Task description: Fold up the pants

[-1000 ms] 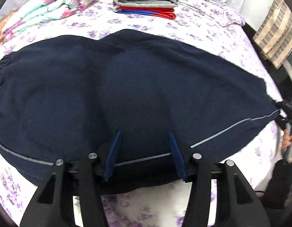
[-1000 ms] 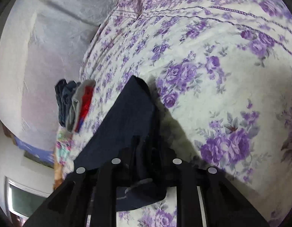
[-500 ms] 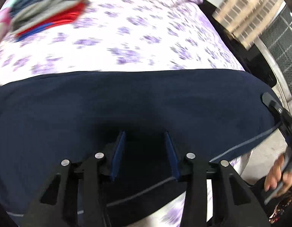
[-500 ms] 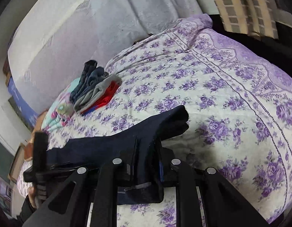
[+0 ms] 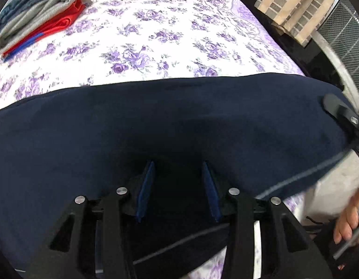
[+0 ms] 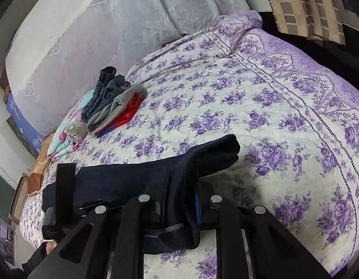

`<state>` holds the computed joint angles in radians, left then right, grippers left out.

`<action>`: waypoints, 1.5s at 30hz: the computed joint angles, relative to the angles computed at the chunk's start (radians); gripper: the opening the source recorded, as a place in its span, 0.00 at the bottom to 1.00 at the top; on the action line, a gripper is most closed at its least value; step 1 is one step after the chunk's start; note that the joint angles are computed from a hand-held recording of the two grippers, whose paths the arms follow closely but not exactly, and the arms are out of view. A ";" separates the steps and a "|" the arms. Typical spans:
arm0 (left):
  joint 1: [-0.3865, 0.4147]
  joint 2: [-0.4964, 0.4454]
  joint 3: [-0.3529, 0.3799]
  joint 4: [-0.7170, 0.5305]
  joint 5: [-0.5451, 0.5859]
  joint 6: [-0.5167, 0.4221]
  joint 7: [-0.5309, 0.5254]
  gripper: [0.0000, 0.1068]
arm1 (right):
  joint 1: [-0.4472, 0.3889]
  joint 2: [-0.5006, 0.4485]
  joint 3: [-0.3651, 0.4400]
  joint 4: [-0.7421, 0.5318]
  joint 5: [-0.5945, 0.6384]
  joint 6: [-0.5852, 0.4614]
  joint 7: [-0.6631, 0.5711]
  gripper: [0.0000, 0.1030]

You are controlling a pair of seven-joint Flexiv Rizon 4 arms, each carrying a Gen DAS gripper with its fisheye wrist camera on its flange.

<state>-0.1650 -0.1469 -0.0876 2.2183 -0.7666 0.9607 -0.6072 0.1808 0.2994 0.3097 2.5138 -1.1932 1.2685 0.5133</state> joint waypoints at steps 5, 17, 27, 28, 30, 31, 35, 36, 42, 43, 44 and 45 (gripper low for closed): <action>0.094 0.065 0.079 0.007 -0.071 -0.146 0.086 0.37 | 0.074 -0.040 0.026 -0.087 0.180 -0.127 -0.184 0.17; 0.390 0.033 0.226 -0.020 -0.168 -0.150 0.187 0.36 | 0.370 -0.517 -0.012 -0.625 0.241 -0.283 -0.587 0.14; 0.446 -0.027 0.189 -0.048 -0.205 -0.209 0.260 0.37 | 0.504 -0.760 -0.035 -0.891 0.560 -0.393 -0.911 0.14; 0.446 -0.029 0.188 -0.049 -0.212 -0.210 0.265 0.37 | 0.511 -0.755 -0.044 -0.889 0.574 -0.391 -0.918 0.14; 0.450 -0.036 0.186 -0.053 -0.225 -0.219 0.273 0.38 | 0.529 -0.759 -0.056 -0.907 0.608 -0.429 -0.961 0.14; 0.452 -0.036 0.186 -0.052 -0.232 -0.223 0.279 0.38 | 0.542 -0.762 -0.063 -0.914 0.621 -0.451 -0.979 0.15; 0.457 -0.038 0.187 -0.050 -0.248 -0.236 0.302 0.38 | 0.612 -0.772 -0.105 -0.928 0.624 -0.594 -0.991 0.41; 0.461 -0.046 0.186 -0.060 -0.248 -0.244 0.308 0.38 | 0.629 -0.772 -0.112 -0.931 0.614 -0.637 -0.989 0.48; 0.487 -0.069 0.186 -0.082 -0.271 -0.313 0.352 0.38 | 0.710 -0.733 -0.112 -0.897 0.520 -0.791 -0.937 0.58; 0.493 -0.074 0.187 -0.089 -0.272 -0.330 0.354 0.38 | 0.717 -0.732 -0.107 -0.898 0.513 -0.814 -0.933 0.58; 0.497 -0.078 0.187 -0.094 -0.272 -0.343 0.354 0.38 | 0.726 -0.730 -0.106 -0.899 0.503 -0.839 -0.917 0.58; 0.506 -0.085 0.188 -0.103 -0.273 -0.368 0.349 0.38 | 0.729 -0.731 -0.105 -0.901 0.493 -0.851 -0.912 0.58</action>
